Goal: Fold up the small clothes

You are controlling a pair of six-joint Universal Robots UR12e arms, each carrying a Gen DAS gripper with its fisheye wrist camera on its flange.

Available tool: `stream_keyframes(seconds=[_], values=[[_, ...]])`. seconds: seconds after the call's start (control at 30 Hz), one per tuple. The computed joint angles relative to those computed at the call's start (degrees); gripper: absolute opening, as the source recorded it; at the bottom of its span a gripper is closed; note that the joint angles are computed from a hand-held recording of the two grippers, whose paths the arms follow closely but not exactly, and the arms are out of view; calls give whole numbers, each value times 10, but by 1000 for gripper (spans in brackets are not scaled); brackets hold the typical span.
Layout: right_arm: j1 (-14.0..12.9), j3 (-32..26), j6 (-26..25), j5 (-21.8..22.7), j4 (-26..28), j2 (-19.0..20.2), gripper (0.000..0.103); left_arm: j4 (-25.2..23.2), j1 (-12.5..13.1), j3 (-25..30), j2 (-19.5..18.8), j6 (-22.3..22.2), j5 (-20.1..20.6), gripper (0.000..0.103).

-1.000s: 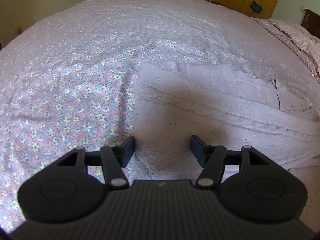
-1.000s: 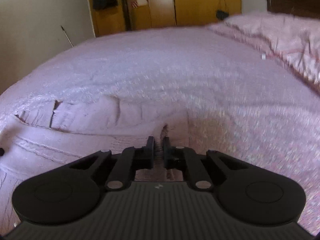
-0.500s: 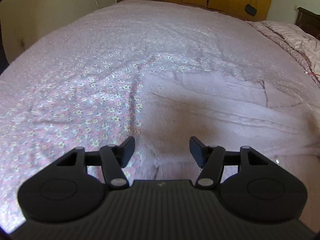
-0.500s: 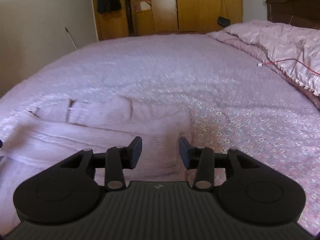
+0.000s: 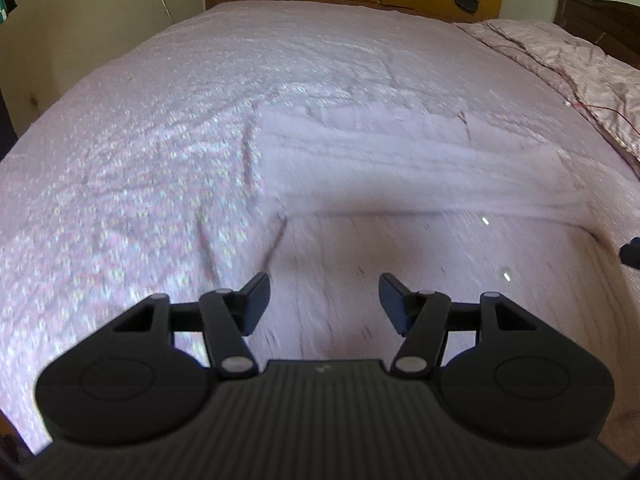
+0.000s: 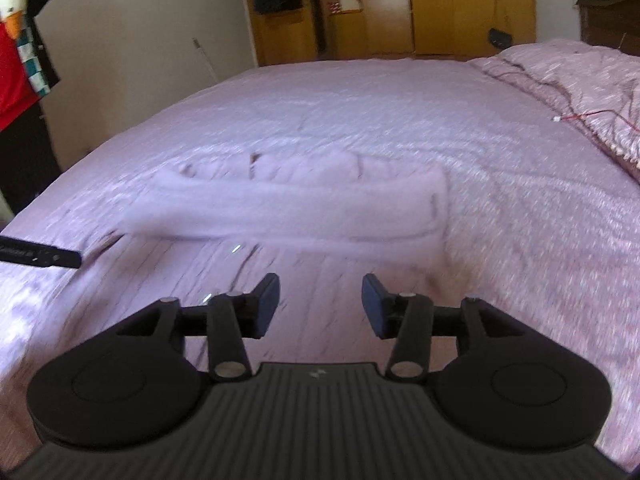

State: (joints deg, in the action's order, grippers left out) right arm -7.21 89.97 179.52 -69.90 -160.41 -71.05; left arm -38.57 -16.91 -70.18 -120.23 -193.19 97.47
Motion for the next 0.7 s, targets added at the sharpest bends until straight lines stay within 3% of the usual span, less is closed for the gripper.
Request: stream_keyframes(seconds=[0.33,0.5,0.7], values=[[16,77,-98,-5,-2,-57,74,18,-12,-72,45,16,-16,62],[25,99,-173,-6,36,-79,79,24,-16,-103,63,26,-27,62],[29,104,-219,7,101,-89,82,21,-19,-125,75,39,-42,62]])
